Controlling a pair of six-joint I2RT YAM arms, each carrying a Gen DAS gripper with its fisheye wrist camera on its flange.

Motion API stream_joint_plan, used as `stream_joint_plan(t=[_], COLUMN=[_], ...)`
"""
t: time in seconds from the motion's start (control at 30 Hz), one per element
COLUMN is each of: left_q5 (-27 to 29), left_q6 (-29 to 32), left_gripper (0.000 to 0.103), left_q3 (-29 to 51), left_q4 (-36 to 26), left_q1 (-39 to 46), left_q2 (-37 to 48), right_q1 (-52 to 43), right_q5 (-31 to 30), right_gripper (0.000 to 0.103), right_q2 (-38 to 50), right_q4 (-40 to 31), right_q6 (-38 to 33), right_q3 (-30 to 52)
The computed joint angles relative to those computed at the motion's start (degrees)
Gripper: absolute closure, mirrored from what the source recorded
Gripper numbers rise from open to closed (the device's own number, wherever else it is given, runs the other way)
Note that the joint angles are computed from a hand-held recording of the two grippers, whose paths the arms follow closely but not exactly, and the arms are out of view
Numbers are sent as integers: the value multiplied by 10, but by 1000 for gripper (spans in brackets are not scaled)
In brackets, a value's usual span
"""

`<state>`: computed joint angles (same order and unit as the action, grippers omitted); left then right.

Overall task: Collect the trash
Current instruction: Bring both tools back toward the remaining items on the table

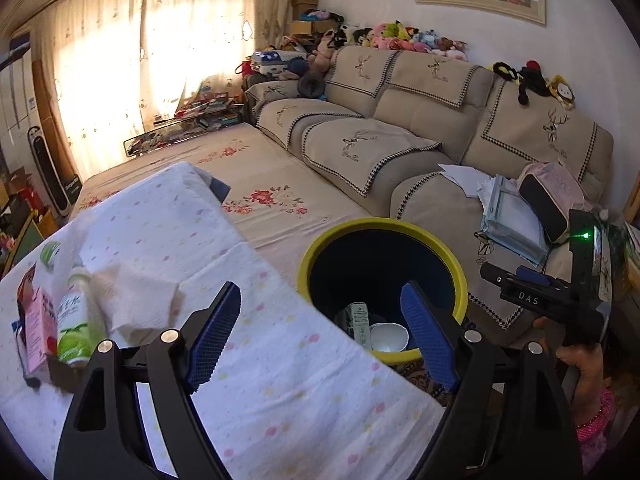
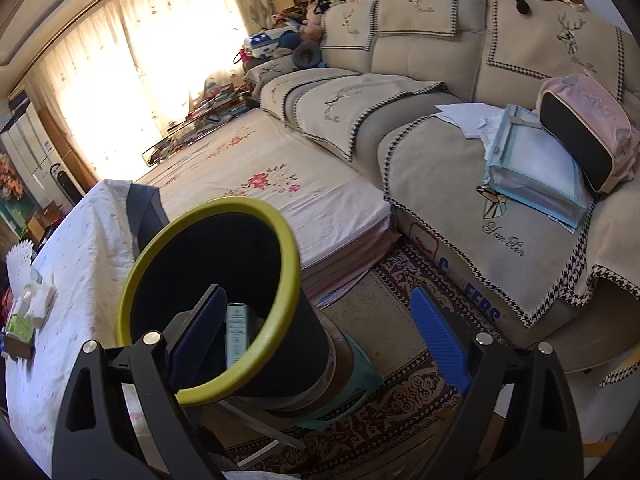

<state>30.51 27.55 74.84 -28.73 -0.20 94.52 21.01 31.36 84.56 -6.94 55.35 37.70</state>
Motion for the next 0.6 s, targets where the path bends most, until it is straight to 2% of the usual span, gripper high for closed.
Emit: stream_joint_plan(t=[0.3,0.6], left_q5=[84,130], left_q6=[32,76], left_gripper=[17,17], left_q3=[-39,-1], left_q4=[-25,-33], left_q1=[238,437], left_q2=[-55,6], right_q1=[82,181], right_q5=[11,-2], right_gripper=[15,15], right_q2=[88,226], right_q4=[-38,-75], right_q6=[-25,-106], right_q3=[124,337])
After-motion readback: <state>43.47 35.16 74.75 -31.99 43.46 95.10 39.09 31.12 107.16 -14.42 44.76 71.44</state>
